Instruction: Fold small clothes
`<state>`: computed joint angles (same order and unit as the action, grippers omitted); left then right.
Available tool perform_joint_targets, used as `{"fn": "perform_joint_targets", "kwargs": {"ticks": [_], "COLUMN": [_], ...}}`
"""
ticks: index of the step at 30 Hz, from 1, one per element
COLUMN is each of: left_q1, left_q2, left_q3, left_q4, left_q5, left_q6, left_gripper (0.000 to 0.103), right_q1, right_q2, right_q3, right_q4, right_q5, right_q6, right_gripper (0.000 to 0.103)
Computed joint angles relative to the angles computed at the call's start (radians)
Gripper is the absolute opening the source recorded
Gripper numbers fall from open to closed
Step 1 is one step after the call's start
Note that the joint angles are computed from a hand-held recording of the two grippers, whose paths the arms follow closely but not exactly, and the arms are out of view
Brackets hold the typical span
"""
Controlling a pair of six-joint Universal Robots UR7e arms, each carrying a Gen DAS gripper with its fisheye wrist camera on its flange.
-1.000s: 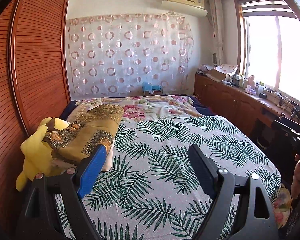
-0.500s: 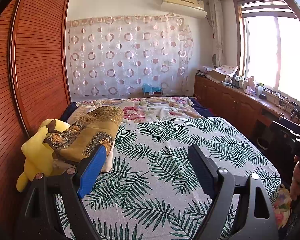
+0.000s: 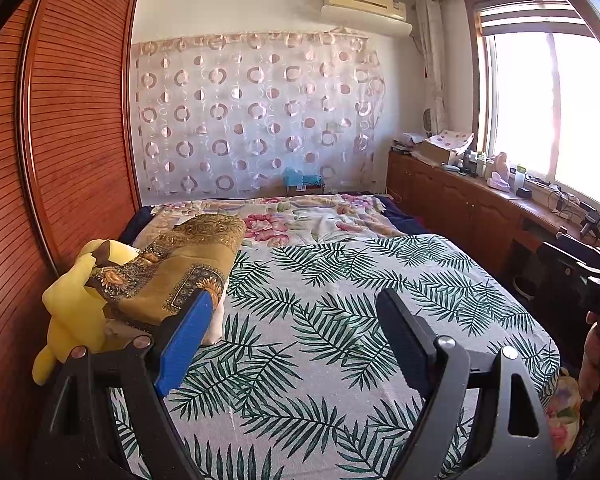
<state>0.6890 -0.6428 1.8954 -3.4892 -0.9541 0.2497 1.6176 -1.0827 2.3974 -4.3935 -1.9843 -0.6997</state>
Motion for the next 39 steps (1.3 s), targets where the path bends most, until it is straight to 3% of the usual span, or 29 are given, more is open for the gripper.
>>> {"fn": "perform_joint_targets", "kwargs": {"ticks": [39], "left_q1": [0.002], "left_q2": [0.002], "left_q3": [0.006], "left_q4": [-0.012], "left_q5": [-0.002], "left_q6": [0.004], "left_gripper": [0.084], "right_q1": [-0.007], "right_q2": [-0.009], "right_q3": [0.005], "right_q4": [0.007], "right_q5": [0.008], "right_q6": [-0.008], "right_gripper": [0.098]}}
